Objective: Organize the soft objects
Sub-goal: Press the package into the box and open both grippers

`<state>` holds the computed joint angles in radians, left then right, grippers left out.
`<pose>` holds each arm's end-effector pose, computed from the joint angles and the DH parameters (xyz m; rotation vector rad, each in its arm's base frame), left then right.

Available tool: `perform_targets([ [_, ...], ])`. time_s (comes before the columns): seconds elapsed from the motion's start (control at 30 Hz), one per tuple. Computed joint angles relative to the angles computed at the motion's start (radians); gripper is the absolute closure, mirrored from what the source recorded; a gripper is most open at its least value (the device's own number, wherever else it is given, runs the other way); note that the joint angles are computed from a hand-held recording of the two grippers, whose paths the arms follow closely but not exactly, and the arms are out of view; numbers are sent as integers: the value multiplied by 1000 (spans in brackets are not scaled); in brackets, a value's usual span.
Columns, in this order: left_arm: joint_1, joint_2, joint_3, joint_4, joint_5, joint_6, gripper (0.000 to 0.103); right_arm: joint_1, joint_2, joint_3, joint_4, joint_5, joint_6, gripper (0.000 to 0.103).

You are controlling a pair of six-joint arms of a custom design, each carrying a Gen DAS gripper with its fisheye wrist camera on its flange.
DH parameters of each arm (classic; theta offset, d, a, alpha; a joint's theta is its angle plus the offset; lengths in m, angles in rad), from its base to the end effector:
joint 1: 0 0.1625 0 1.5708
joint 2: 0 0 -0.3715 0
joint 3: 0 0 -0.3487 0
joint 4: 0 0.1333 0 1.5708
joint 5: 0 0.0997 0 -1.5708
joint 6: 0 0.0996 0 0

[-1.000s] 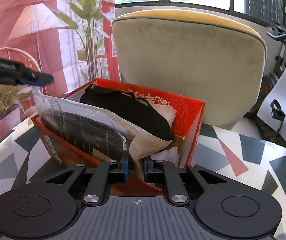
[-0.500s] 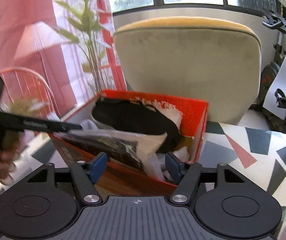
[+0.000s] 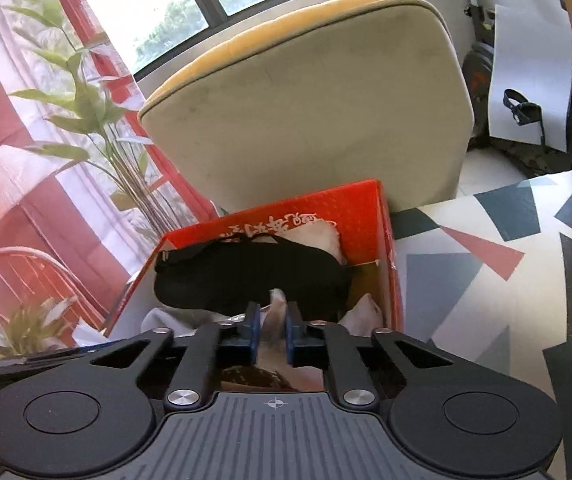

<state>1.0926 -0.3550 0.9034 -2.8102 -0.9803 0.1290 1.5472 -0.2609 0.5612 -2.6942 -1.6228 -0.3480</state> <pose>-0.1893 -0.7753 0.1096 0.4859 2.4660 -1.0176 0.1084 -0.8355 0.1607 0.4077 -2.6820 1.1506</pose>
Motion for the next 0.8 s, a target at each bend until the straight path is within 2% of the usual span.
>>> perform_targets([
  [0.17,1,-17,25,-22,-7,25,76,19,17,-19,22,-96,-121,97],
  [0.27,3,-17,23,-8,-9,26,78,19,27,-31,37,-130,-144,97],
  [0.37,9,-5,1,41,-23,2,78,25,63,-94,74,-158,-168,97],
  [0.43,12,1,-8,45,-33,-11,79,26,90,-152,125,-172,-159,97],
  [0.53,14,7,-22,60,-41,-28,79,26,93,-164,151,-181,-150,97],
  [0.63,8,21,-26,40,-22,2,79,21,80,-142,151,-176,-137,97],
  [0.73,-2,22,-14,9,-1,11,79,22,101,-178,170,-195,-133,97],
  [0.77,-7,18,1,-17,3,24,74,25,103,-184,170,-201,-122,97],
  [0.8,-14,11,25,-62,16,47,65,27,97,-169,154,-202,-110,96],
])
